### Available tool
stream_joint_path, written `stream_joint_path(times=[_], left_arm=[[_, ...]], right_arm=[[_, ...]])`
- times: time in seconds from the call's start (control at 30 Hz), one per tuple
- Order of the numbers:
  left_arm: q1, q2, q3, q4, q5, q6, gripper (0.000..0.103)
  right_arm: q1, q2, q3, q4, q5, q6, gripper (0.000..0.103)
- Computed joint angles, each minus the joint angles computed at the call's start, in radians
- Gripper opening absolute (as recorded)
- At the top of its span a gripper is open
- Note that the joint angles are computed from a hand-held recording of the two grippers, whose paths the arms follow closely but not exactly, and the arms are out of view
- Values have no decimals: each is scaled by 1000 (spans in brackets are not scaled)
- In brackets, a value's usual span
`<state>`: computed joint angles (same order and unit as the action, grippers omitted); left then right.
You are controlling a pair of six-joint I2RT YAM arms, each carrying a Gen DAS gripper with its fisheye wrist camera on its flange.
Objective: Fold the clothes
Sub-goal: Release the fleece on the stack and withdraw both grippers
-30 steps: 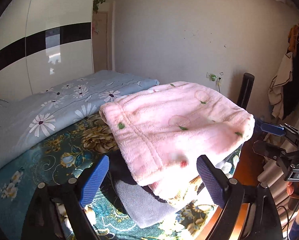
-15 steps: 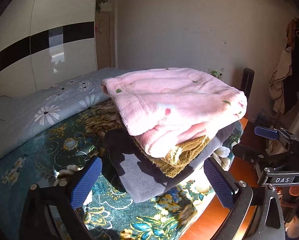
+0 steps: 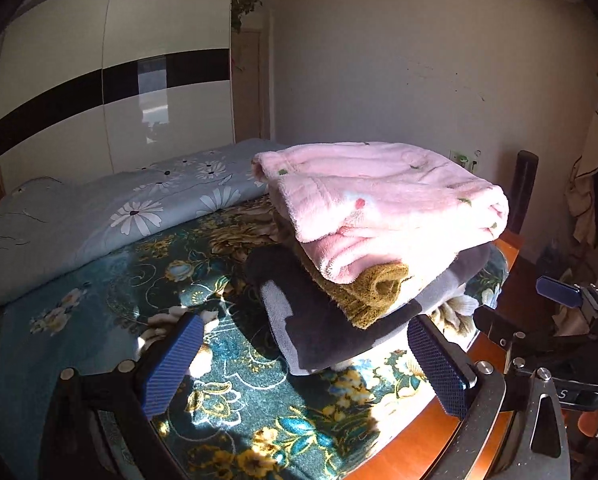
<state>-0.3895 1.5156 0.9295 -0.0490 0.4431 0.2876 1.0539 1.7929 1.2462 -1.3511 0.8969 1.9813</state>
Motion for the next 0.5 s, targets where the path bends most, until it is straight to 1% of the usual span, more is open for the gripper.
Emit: stream_joint_path(times=[0.13,0.23,0.3,0.5], left_arm=[[12,-34,-28,-6,-1,7,103],[3,-54,-49,16,-54,11,103],[7,-58,-52,20,-66,17,103],[27,-76,-61,13,-52,35,103]], right_arm=[[11,15,26,29,17,-13,103],[7,40,65,12,11,-33,103],[7,50,86,-8,10,-34,103],[5,68,136,-49,15,-38,103]])
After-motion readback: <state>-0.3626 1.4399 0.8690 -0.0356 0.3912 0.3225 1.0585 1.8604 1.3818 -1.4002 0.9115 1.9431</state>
